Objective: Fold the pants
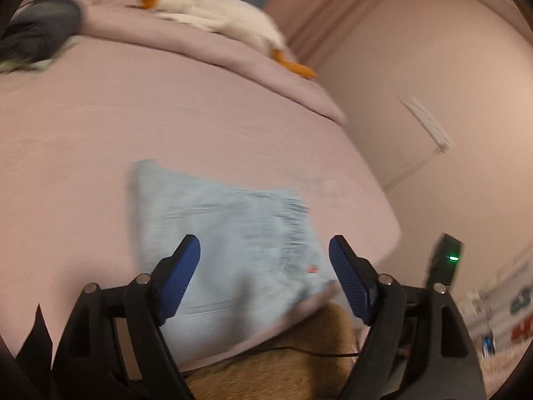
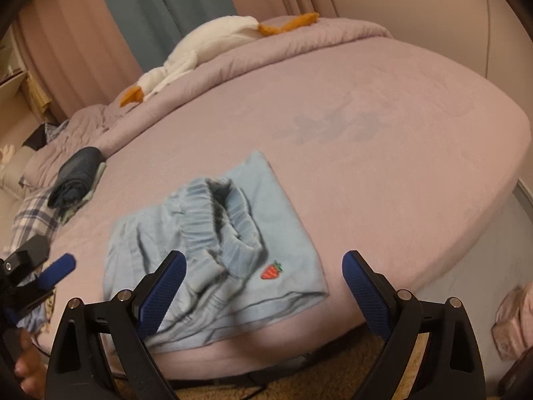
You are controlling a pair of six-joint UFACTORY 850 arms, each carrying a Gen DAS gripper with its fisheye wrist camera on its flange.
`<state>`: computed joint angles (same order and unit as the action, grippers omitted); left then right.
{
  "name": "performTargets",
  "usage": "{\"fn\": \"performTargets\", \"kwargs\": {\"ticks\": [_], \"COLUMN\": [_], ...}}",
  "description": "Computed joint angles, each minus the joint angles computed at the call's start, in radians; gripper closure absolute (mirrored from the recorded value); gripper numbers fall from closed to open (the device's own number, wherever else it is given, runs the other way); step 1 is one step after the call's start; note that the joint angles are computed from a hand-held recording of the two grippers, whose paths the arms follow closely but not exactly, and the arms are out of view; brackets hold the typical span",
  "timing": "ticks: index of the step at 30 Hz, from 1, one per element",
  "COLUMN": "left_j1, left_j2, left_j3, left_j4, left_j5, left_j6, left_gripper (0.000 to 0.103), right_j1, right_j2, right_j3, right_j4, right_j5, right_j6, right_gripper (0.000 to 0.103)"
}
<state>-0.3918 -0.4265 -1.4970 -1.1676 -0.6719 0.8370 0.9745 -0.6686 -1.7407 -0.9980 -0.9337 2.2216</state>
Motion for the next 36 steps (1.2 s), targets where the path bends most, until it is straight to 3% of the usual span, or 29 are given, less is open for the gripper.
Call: {"fn": "performTargets", "kwargs": {"ticks": [3,6,9,11,12,13,17,20,22,26,27,29,30,32,36], "left_j1": [0.01,0.029,0.034,0.035,0.039,0.038,0.025,0.018,0.014,-0.004,-0.006,-0.004,-0.003,0.0,0.004], "left_j2": [0.009,0.017,0.013,0.004,0.009,0.006,0.01,-0.006,-0.017,-0.029,-0.027,-0.024,-0.025,-0.024,-0.018], "left_j3": [0.027,0.071,0.085,0.083,0.089,0.086,0.095,0.084,0.08,0.075,0.079,0.085,0.085,0.089,0.096], "left_j4": [0.131,0.205,0.255,0.263,0.264,0.275,0.283,0.301,0.302,0.394,0.397,0.391,0.389,0.385,0.381], "left_j5": [0.102,0.137,0.136,0.126,0.119,0.116,0.114,0.103,0.096,0.117,0.126,0.132,0.13,0.13,0.127], "left_j6": [-0.139,-0.197,-0.252,-0.256,-0.252,-0.261,-0.26,-0.272,-0.272,-0.329,-0.327,-0.319,-0.318,-0.313,-0.304], "left_gripper": [0.025,0.025,0.025,0.025,0.025,0.025,0.025,0.025,0.025,0.025,0.025,0.025,0.025,0.025,0.025], "right_j1": [-0.016,-0.039,-0.063,-0.066,-0.062,-0.063,-0.046,-0.032,-0.041,-0.081,-0.082,-0.082,-0.082,-0.087,-0.14], "right_j2": [-0.004,-0.03,-0.089,-0.147,-0.17,-0.191,-0.151,-0.085,-0.083,-0.096,-0.084,-0.062,-0.051,-0.02,0.0], "right_j3": [-0.001,-0.027,-0.101,-0.187,-0.225,-0.263,-0.241,-0.161,-0.146,-0.114,-0.098,-0.082,-0.071,-0.026,0.026], "right_j4": [-0.03,-0.049,0.055,0.134,0.139,0.155,0.043,-0.031,0.007,0.167,0.148,0.132,0.107,0.059,0.063], "right_j5": [0.085,0.188,0.227,0.152,0.098,0.057,-0.01,-0.029,-0.028,0.075,0.092,0.075,0.064,0.114,0.309], "right_j6": [0.012,-0.006,-0.118,-0.222,-0.255,-0.296,-0.234,-0.162,-0.181,-0.252,-0.238,-0.23,-0.212,-0.167,-0.169], "right_gripper": [0.012,0.039,0.04,0.045,0.069,0.077,0.085,0.086,0.086,0.083,0.076,0.047,0.027,0.025,0.025]}}
